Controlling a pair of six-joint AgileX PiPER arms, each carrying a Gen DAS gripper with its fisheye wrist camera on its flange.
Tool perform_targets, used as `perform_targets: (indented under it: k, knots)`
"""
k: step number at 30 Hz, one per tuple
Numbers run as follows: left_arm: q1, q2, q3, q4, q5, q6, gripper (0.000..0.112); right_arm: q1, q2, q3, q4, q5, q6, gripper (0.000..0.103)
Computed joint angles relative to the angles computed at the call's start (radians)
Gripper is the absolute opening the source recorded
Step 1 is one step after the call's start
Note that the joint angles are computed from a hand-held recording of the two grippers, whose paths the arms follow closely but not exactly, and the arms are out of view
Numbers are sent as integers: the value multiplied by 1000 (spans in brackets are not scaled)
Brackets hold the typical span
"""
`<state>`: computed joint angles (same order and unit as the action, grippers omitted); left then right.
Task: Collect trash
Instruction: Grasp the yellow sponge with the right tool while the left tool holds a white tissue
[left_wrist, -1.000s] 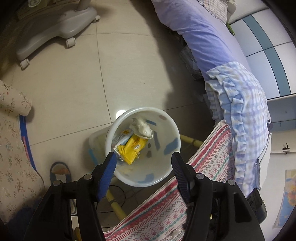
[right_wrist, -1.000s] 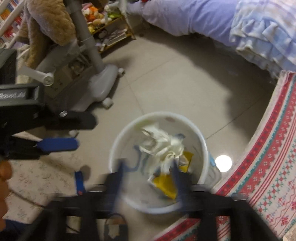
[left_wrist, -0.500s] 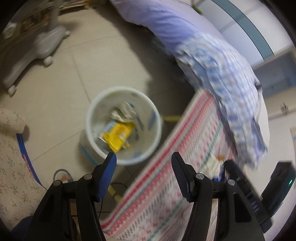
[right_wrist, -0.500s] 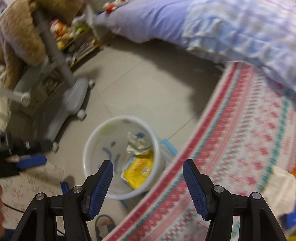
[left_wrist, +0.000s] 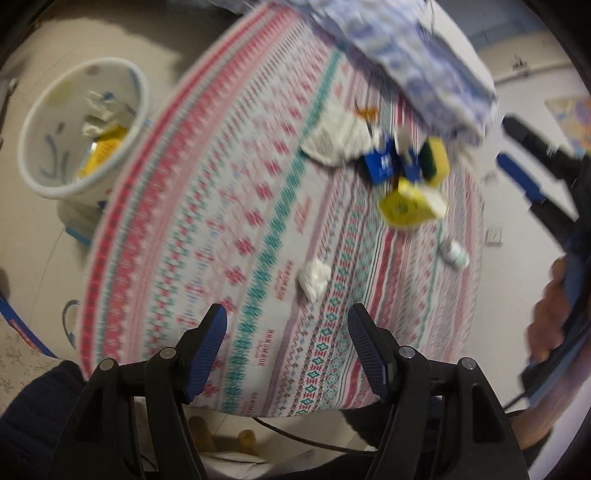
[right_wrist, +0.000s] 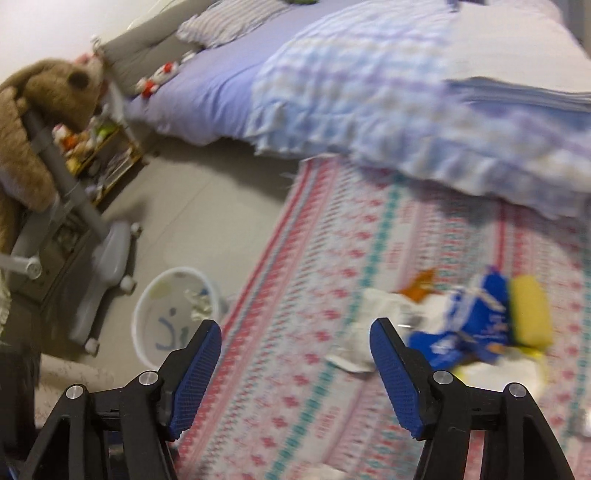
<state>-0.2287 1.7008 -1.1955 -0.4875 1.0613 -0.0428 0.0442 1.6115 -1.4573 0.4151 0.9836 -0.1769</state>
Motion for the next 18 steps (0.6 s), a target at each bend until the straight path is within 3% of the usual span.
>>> perform_targets:
  k: [11,13,14,18]
  knots:
    - [-254,186,-41,152,-199,-158,70,-227,1,56,-31,45,-75,72]
    - [-278,214,-53,195,-209,-182,55,-262,21,48,-29,55,-86,72]
    - [-282,225,-57,199,-210,-183,22,-277,27,46,-26,58,-91,72]
    - [-284,224,-59,210,-228,-188,16,-326,57,28,-36,57,-100,72]
